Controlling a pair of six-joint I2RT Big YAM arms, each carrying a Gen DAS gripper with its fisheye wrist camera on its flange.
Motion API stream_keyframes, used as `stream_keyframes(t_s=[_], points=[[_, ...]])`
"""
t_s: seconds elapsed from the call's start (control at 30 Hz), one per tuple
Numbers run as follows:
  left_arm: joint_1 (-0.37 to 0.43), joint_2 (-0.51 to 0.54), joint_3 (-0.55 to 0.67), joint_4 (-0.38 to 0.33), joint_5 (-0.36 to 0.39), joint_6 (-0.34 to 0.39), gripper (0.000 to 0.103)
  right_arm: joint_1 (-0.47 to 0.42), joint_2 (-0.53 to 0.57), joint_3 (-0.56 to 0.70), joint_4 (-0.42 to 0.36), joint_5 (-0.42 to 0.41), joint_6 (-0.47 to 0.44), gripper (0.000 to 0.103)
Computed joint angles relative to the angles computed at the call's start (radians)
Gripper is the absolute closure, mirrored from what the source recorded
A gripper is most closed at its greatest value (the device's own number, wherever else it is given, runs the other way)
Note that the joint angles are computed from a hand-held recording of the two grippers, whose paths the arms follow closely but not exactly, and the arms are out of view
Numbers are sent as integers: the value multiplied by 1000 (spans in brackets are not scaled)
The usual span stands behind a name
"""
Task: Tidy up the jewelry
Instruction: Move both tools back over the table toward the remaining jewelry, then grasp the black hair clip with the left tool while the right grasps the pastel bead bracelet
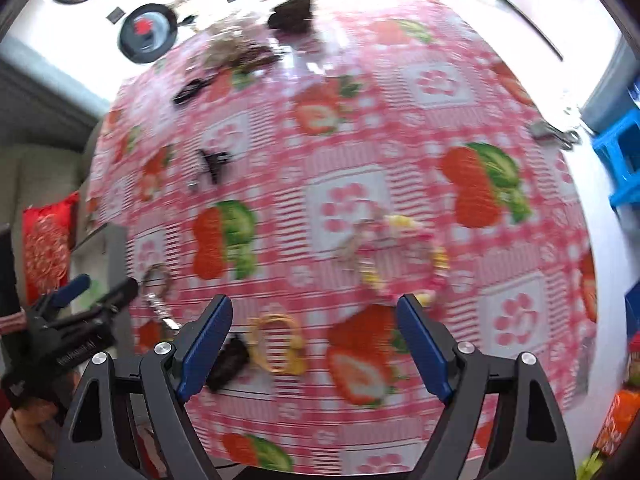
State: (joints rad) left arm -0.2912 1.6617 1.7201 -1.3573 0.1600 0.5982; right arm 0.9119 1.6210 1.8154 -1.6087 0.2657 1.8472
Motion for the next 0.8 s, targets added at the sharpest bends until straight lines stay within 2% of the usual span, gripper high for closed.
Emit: stream_keyframes(t_s=[0.1, 0.23, 0.53, 0.6, 0.67, 0.73, 0.77, 0.8], points=[[-20, -5, 11, -25, 11, -18, 0, 7, -44, -67, -10, -16, 49, 17], [-59, 10, 28, 0, 27, -57, 0, 11, -81, -129, -24, -32, 81, 17], [-132, 67, 78, 31, 37, -123, 0, -16, -128, -240, -7, -86, 46, 17], [-150, 76, 81, 44, 21, -127, 10, -25, -133, -255, -4, -92, 28, 17], [-167, 88, 82, 56, -2, -133, 10, -35, -134, -267, -3, -97, 4, 17], [-178, 97, 82, 70, -7, -139, 15, -44, -132, -275, -4, -103, -19, 17], [-185, 103, 82, 77, -18, -137, 24, -47, -129, -277, -5, -106, -28, 17], [-191, 111, 87, 75, -23, -136, 28, -52, -128, -280, -5, -109, -41, 17]])
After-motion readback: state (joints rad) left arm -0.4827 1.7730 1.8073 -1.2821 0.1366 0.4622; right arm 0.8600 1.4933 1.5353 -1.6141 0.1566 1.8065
